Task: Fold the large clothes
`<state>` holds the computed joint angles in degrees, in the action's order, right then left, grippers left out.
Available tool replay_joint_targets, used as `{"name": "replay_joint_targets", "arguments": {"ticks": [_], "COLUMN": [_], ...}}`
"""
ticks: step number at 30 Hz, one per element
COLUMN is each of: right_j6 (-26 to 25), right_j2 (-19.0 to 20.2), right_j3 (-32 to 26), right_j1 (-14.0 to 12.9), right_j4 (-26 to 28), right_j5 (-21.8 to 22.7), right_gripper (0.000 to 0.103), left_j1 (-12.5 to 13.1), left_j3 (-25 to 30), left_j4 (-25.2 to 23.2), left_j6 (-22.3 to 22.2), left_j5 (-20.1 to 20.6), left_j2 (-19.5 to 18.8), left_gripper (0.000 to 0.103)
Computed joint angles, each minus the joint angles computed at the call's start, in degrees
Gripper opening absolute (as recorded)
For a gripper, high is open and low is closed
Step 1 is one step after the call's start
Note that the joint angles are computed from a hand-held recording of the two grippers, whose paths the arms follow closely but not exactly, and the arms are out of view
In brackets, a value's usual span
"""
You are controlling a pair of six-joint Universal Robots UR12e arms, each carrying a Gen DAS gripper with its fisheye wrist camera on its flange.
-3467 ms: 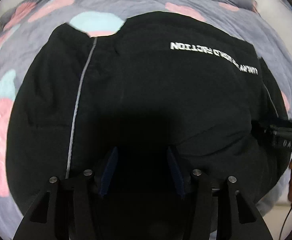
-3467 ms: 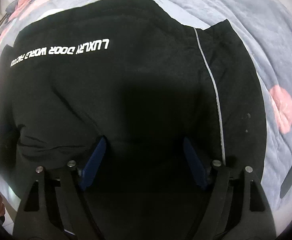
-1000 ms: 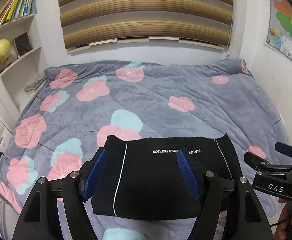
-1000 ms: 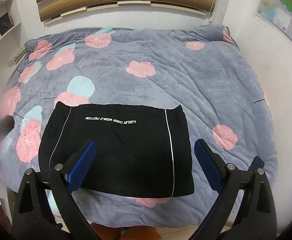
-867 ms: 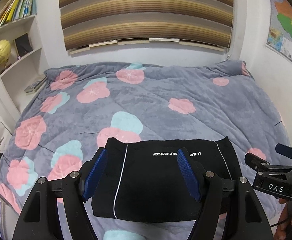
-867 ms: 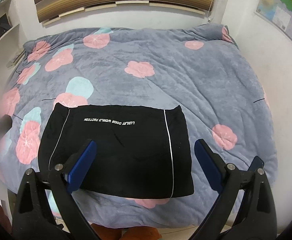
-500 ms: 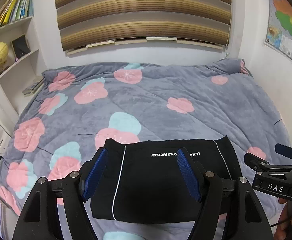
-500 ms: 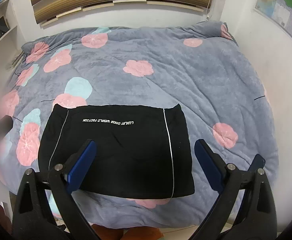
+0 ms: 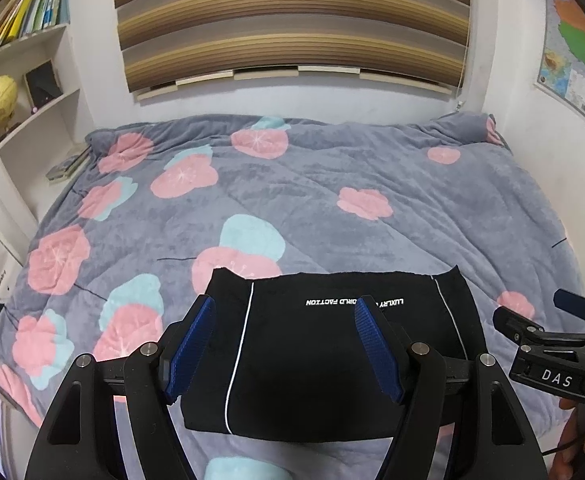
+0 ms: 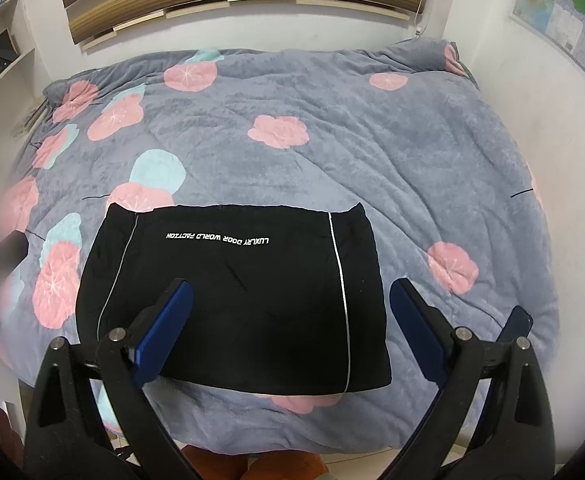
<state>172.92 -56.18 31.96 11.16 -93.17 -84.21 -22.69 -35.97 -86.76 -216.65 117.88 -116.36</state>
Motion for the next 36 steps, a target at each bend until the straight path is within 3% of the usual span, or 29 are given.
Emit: {"name": "replay_joint_targets", "arguments": {"ticks": [22, 30, 36], "right_j6": [-0.4, -0.4, -0.7], "right_j2": [0.1, 0.1, 0.8], "right_j3": [0.2, 0.2, -1.0], "right_j1": [0.1, 0.1, 0.1], "right_j4": [1.0, 1.2, 1.7], "right_j5": [0.5, 0.5, 0.5], "right_gripper": [0.097, 0.097, 0.097], "left_j1": [0.1, -0.1, -0.4], "left_j3": [-0.7, -1.1, -1.7], "left_j4": [-0.1, -0.8, -0.1], "left_j6": [0.0, -0.1, 0.3], "left_j5": [0.7, 2.2, 6.3], "left_j2": [0.3, 0.3, 0.5], "left_gripper": [0.074, 0.074, 0.074]}}
